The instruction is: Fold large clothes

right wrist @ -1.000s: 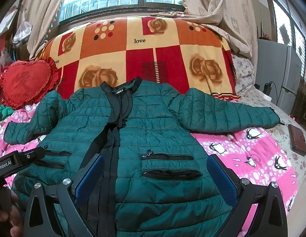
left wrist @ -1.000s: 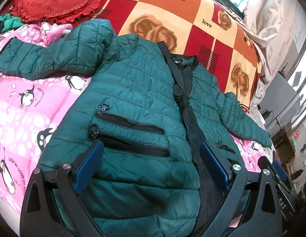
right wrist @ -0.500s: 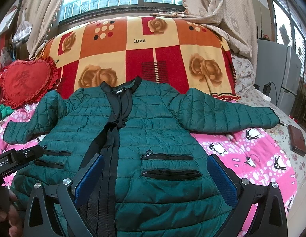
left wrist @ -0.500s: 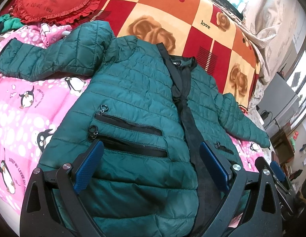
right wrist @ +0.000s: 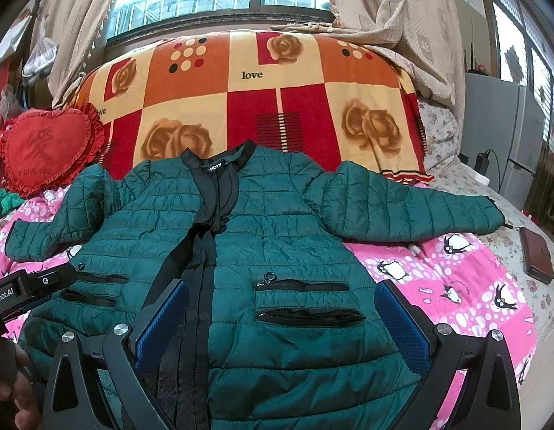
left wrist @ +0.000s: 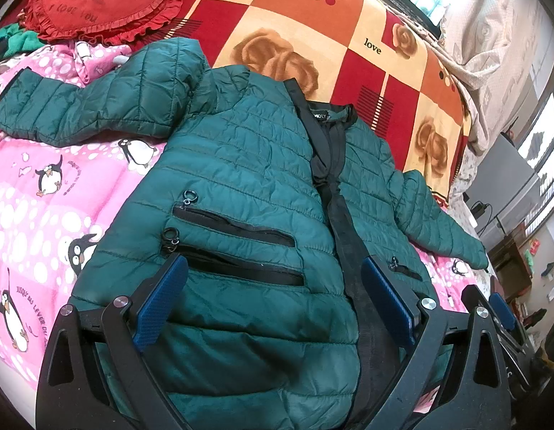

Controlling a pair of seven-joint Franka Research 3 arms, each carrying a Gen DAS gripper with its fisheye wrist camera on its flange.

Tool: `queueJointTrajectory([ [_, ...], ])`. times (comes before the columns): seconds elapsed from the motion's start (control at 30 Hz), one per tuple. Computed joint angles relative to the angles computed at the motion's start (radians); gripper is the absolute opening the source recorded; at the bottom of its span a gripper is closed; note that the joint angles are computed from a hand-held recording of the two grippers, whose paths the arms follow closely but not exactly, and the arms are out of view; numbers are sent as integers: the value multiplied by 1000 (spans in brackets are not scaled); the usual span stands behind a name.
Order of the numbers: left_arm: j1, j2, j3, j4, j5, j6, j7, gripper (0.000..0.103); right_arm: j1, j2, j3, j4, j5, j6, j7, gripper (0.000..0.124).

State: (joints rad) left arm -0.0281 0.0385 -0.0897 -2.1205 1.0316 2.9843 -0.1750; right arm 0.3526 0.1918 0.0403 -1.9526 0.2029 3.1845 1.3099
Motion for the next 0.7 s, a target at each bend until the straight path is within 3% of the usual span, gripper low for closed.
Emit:
queueJointTrajectory([
  [0.7, 0, 0, 1, -1, -1, 2, 3, 98, -4, -1, 3, -1, 5, 0, -7, 102],
])
